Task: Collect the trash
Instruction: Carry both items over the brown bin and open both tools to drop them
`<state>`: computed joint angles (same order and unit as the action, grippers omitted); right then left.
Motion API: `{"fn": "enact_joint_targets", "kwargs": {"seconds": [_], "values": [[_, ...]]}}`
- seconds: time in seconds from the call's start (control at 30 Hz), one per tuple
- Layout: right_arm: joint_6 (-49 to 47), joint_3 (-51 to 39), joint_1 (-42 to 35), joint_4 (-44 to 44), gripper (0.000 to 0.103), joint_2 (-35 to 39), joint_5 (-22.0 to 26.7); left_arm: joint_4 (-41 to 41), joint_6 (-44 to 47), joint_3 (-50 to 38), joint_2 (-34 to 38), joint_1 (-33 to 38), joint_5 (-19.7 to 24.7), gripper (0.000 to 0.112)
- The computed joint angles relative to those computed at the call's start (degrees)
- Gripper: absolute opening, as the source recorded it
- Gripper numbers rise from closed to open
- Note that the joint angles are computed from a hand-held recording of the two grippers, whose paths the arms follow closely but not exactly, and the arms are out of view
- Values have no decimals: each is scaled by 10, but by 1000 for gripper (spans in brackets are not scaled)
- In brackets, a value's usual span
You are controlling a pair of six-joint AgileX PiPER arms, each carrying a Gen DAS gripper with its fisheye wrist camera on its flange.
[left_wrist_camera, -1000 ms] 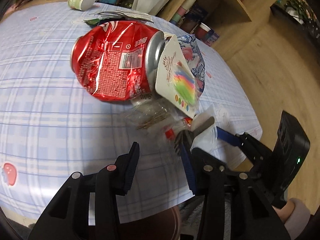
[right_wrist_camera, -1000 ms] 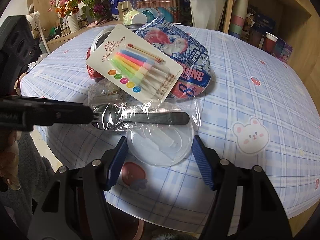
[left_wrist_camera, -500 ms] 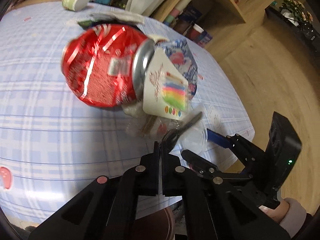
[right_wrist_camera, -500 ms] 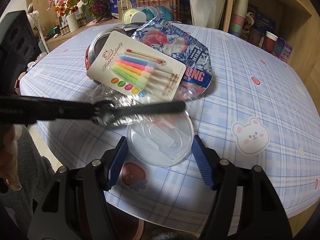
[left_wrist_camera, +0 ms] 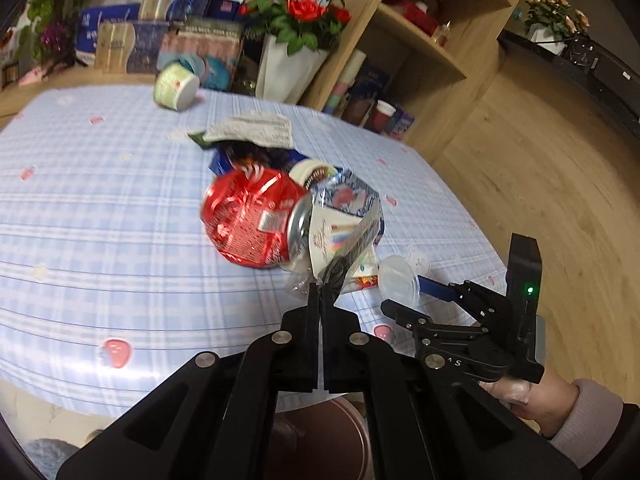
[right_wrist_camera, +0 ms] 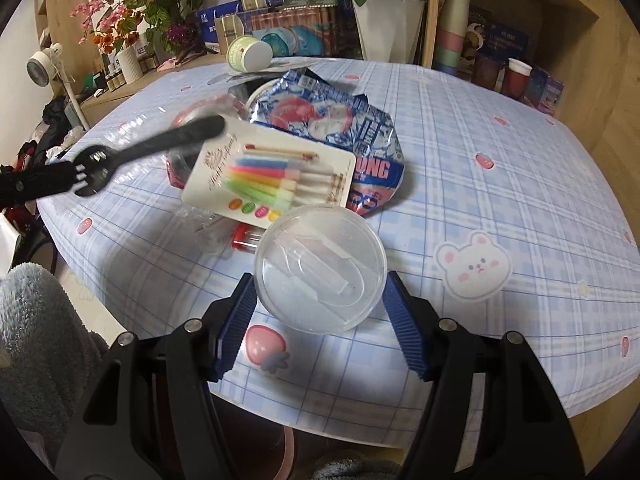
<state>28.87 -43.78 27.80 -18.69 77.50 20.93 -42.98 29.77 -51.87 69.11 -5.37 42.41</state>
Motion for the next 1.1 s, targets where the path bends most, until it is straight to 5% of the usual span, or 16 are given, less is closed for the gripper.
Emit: {"fn": "enact_joint_targets", "kwargs": {"seconds": [0.73, 1.1], "values": [[219, 25, 128, -150, 65, -156, 115, 40, 97, 52, -158, 119, 212, 1], [305, 37, 204, -210, 65, -197, 182, 96, 46, 117, -175, 8, 156, 2]]}}
